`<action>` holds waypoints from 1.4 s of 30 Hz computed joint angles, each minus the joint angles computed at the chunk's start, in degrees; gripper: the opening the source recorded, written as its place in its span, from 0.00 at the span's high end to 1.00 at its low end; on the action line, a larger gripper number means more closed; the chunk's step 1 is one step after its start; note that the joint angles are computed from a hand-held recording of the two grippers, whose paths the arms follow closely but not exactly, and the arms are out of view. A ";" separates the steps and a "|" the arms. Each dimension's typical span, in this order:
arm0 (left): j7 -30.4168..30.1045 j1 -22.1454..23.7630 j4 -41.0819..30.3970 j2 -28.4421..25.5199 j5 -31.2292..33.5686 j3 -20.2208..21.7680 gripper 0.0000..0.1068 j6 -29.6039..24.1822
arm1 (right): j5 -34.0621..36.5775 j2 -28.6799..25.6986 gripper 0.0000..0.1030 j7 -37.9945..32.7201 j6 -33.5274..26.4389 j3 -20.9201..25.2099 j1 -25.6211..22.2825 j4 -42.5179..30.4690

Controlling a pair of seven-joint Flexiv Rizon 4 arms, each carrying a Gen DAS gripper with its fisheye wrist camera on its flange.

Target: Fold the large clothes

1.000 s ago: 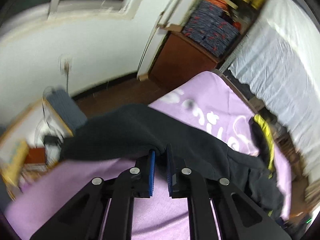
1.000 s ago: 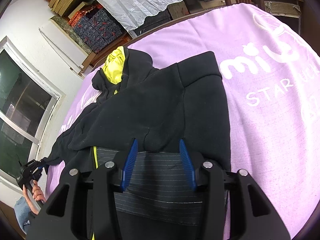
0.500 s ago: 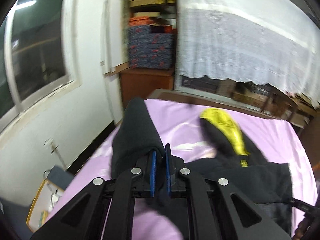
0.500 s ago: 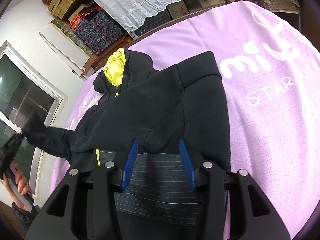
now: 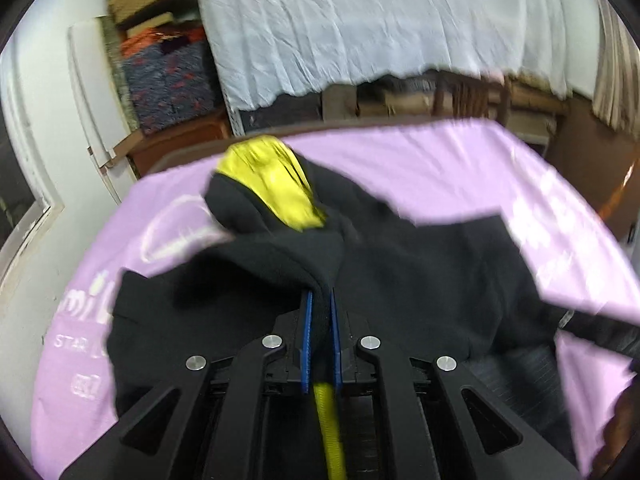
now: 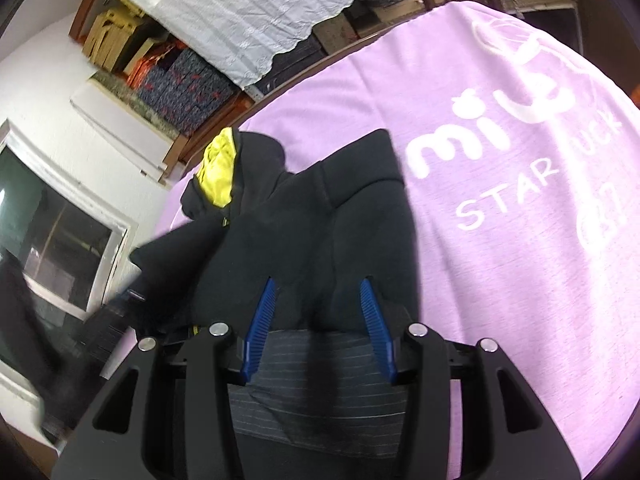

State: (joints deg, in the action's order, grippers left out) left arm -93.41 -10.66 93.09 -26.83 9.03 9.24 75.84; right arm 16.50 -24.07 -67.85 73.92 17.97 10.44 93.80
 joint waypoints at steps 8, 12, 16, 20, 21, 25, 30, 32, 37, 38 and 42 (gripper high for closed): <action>8.31 4.78 7.28 4.61 -4.45 -4.89 0.52 2.85 | 0.45 0.06 0.56 -0.78 -0.29 0.15 0.10 -0.16; 10.38 6.64 12.60 9.08 -5.21 -3.29 0.35 6.81 | 0.14 -0.14 0.56 -0.63 0.48 -0.07 0.44 -0.09; 6.41 6.66 11.62 9.17 -4.20 1.60 0.33 6.15 | -0.54 -0.37 0.56 -1.32 1.95 0.15 0.75 0.14; 7.01 11.52 11.20 8.05 -7.66 -0.13 0.34 4.28 | -3.57 -0.08 0.56 -1.86 4.30 -0.62 2.43 1.35; 8.69 12.75 11.18 7.57 -8.55 -1.12 0.34 3.70 | -4.69 0.06 0.56 -1.73 4.85 -1.06 2.99 1.76; 11.57 12.33 10.70 5.74 -6.58 -0.14 0.33 3.98 | -10.08 0.59 0.56 -0.88 7.05 -2.94 5.33 3.61; 14.16 14.82 10.91 3.98 -10.53 -3.03 0.29 2.52 | -17.47 1.26 0.55 3.19 10.95 -7.75 10.23 6.17; 18.47 18.45 12.34 4.44 -15.90 -7.31 0.28 2.28 | -23.05 1.42 0.52 7.50 11.13 -12.31 14.54 6.18; 28.87 25.53 14.90 5.38 -32.95 -15.83 0.24 -1.88 | -34.85 -2.42 0.39 10.38 5.18 -14.88 19.63 -2.40; 30.15 25.72 15.00 5.47 -34.99 -16.10 0.24 -2.51 | -38.85 -4.38 0.39 10.12 1.63 -16.25 21.67 -6.09; 31.32 23.10 14.81 5.75 -36.50 -13.16 0.24 -3.14 | -48.73 -10.26 0.38 6.31 -7.56 -17.84 25.57 -15.33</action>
